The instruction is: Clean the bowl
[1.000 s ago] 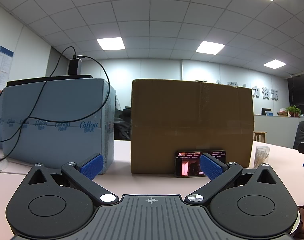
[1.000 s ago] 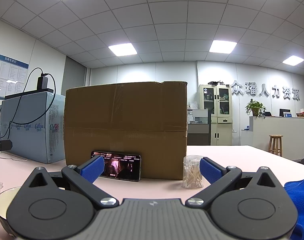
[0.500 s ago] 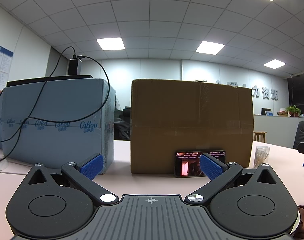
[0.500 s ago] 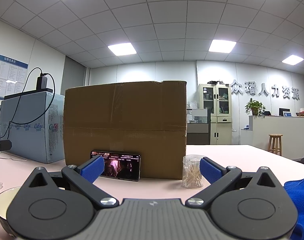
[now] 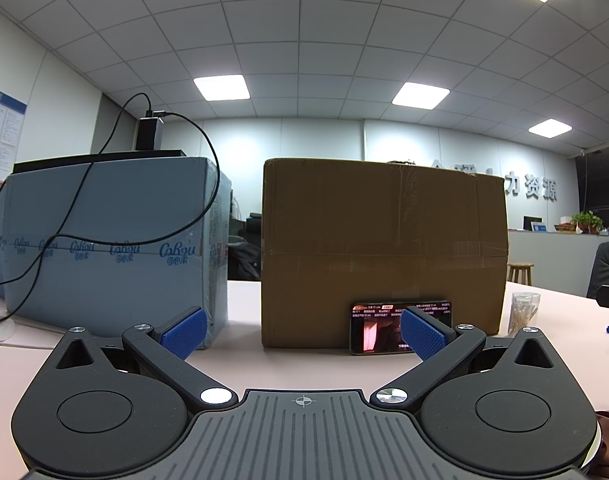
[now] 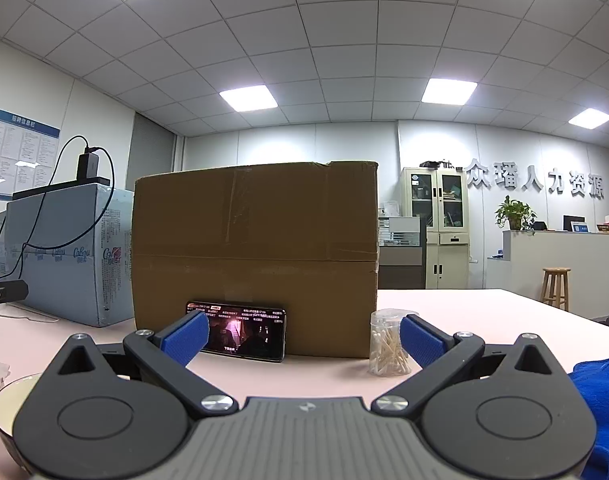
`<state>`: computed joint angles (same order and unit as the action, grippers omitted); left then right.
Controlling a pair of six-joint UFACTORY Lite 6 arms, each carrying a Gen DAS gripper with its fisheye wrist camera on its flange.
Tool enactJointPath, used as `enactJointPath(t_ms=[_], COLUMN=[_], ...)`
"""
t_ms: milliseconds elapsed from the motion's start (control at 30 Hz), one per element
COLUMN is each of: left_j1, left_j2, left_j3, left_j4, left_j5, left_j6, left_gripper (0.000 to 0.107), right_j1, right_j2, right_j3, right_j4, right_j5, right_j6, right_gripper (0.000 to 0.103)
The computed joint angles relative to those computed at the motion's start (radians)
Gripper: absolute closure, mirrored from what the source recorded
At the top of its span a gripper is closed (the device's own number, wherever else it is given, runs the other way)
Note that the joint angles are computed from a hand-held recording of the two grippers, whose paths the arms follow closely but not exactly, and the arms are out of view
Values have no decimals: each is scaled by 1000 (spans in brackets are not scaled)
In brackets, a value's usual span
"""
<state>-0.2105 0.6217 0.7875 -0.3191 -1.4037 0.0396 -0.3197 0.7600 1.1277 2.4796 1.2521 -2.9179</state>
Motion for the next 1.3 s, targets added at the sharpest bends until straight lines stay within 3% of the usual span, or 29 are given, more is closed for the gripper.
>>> enactJointPath(t_ms=[1300], left_j1=[5], left_j2=[7], left_j3=[12], left_j4=[6], left_j5=[4], left_j6=[2], left_gripper=[4], right_j1=[-40], right_j2=[7], right_j3=[12], right_j4=[-62], right_j5=[-10], right_j6=[27], right_gripper=[0])
